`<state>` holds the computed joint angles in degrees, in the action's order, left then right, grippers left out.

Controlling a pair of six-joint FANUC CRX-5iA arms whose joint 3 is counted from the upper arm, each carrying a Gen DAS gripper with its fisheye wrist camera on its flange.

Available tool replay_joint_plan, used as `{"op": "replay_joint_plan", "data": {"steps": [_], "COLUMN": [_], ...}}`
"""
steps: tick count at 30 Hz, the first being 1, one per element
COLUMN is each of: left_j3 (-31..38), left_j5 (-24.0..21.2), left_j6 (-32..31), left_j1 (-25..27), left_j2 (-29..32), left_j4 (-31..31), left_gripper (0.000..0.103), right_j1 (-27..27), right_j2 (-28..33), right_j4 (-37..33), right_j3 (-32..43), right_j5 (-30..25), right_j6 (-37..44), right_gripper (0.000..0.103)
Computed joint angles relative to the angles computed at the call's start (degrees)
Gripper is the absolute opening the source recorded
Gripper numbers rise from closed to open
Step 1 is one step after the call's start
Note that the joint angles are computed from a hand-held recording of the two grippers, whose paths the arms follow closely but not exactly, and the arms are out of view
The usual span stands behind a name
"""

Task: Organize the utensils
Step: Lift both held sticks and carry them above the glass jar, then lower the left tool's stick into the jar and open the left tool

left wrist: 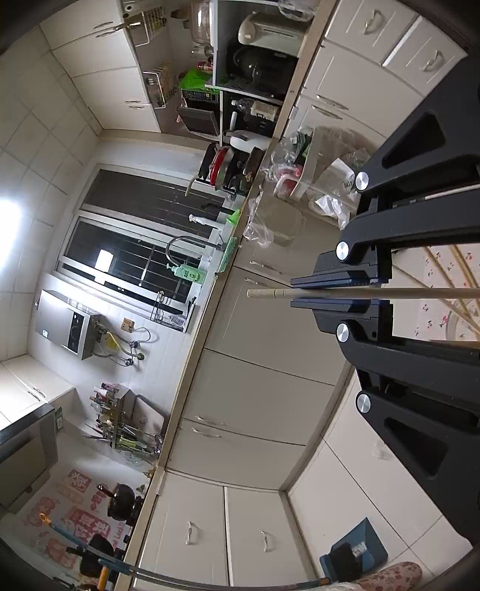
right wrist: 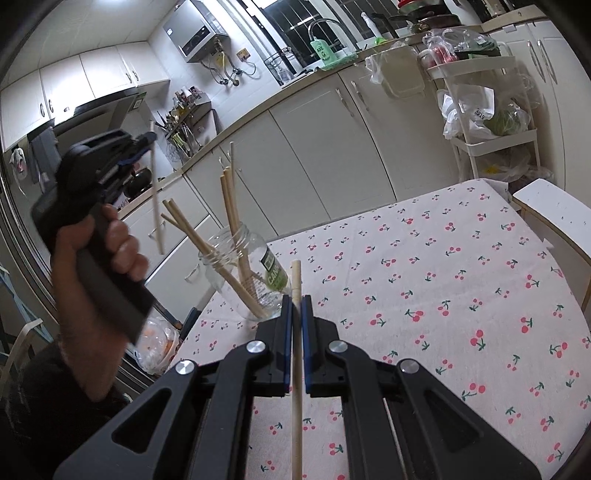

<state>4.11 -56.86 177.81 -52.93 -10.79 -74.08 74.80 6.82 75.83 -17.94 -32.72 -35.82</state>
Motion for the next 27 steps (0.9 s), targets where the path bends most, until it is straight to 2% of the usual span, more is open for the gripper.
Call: {"op": "replay_joint_plan", "data": {"steps": [10, 27], "left_j3": [0.3, -1.4], "left_j5": [-2.3, -2.5], "left_j6": [2.4, 1.0], "left_j1": [-1.1, -0.4], "left_j2": [4.1, 5.3], "left_j4": [-6.9, -5.7], "left_gripper": [0.005, 0.005], "right_j1": [-1.8, -2.1], "right_j2": [0.1, 0.6], "right_j4": [1.2, 0.6], "right_j3": [-0.8, -0.5], "right_j5": [3.1, 4.2], "right_j6": [-3.3, -3.4], "right_gripper": [0.006, 0.006]}}
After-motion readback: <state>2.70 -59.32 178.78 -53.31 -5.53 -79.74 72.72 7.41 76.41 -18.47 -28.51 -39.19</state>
